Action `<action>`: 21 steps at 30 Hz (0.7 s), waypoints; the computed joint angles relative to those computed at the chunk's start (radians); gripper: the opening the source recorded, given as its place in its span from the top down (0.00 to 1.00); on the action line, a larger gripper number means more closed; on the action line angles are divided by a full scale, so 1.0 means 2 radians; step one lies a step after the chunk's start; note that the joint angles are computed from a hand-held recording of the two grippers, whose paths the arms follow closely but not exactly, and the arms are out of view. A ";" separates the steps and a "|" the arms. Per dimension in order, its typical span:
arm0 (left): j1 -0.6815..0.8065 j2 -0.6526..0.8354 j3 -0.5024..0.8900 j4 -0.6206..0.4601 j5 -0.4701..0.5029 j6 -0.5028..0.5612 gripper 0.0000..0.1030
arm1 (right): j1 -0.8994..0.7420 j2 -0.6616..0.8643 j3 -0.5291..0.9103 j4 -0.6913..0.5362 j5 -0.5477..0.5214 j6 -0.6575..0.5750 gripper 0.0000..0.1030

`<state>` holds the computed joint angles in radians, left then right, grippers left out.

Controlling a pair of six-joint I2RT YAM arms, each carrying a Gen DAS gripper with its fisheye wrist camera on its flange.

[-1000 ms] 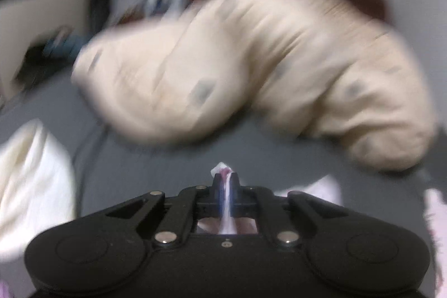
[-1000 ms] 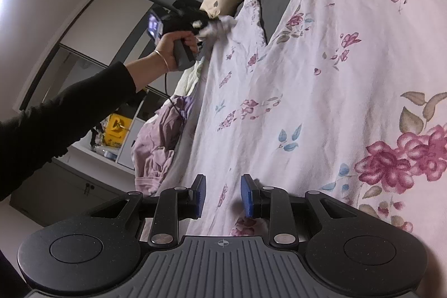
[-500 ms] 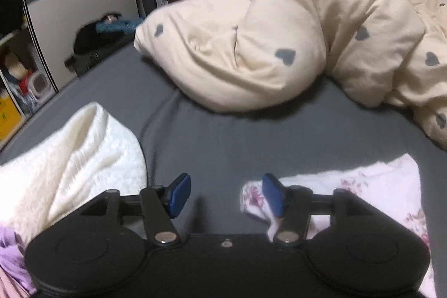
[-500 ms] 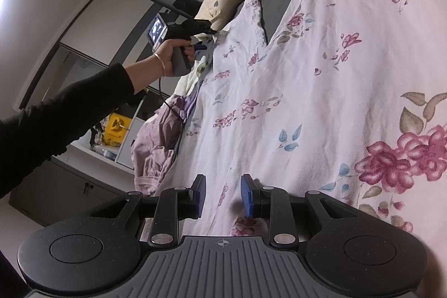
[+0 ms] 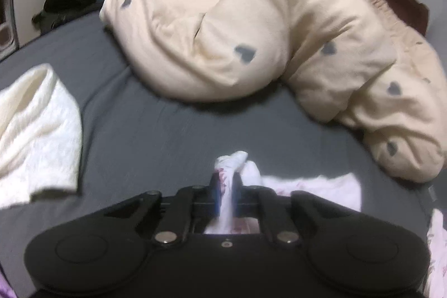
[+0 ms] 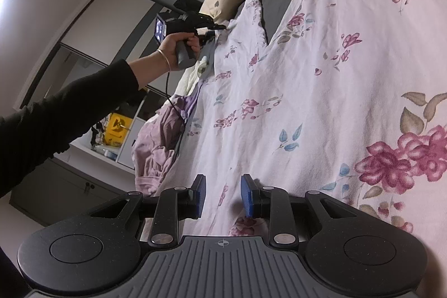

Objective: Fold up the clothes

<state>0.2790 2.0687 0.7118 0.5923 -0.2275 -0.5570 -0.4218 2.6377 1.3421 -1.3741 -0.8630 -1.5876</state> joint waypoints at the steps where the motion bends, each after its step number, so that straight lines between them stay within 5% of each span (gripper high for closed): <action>1: -0.003 -0.002 -0.015 0.041 -0.001 0.014 0.94 | 0.000 0.000 0.000 0.000 0.000 0.000 0.73; 3: -0.012 0.002 -0.063 0.176 0.004 0.057 0.94 | -0.001 0.001 0.002 -0.002 0.001 -0.001 0.73; 4: -0.019 0.000 -0.057 0.160 -0.015 0.064 0.94 | -0.001 0.002 0.003 -0.002 0.001 -0.002 0.73; 7: -0.020 0.005 0.035 -0.066 -0.067 0.037 0.93 | -0.002 0.002 0.003 -0.002 0.002 -0.002 0.73; 8: -0.021 0.016 0.065 -0.129 -0.084 0.021 0.83 | -0.002 0.001 0.003 -0.002 0.002 -0.002 0.73; 11: -0.026 0.025 0.065 -0.134 -0.112 0.007 0.48 | -0.002 0.000 0.003 -0.001 0.003 -0.001 0.73; 16: -0.028 0.004 0.042 -0.128 -0.115 0.031 0.42 | -0.001 -0.003 0.000 0.004 0.004 0.001 0.73; 21: -0.037 -0.112 -0.067 -0.101 -0.065 0.060 0.36 | 0.003 -0.016 -0.013 0.021 0.006 0.010 0.73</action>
<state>0.2050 1.8454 0.5788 0.3910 -0.3581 -0.4373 -0.4166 2.6048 1.3170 -1.3316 -0.8503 -1.5672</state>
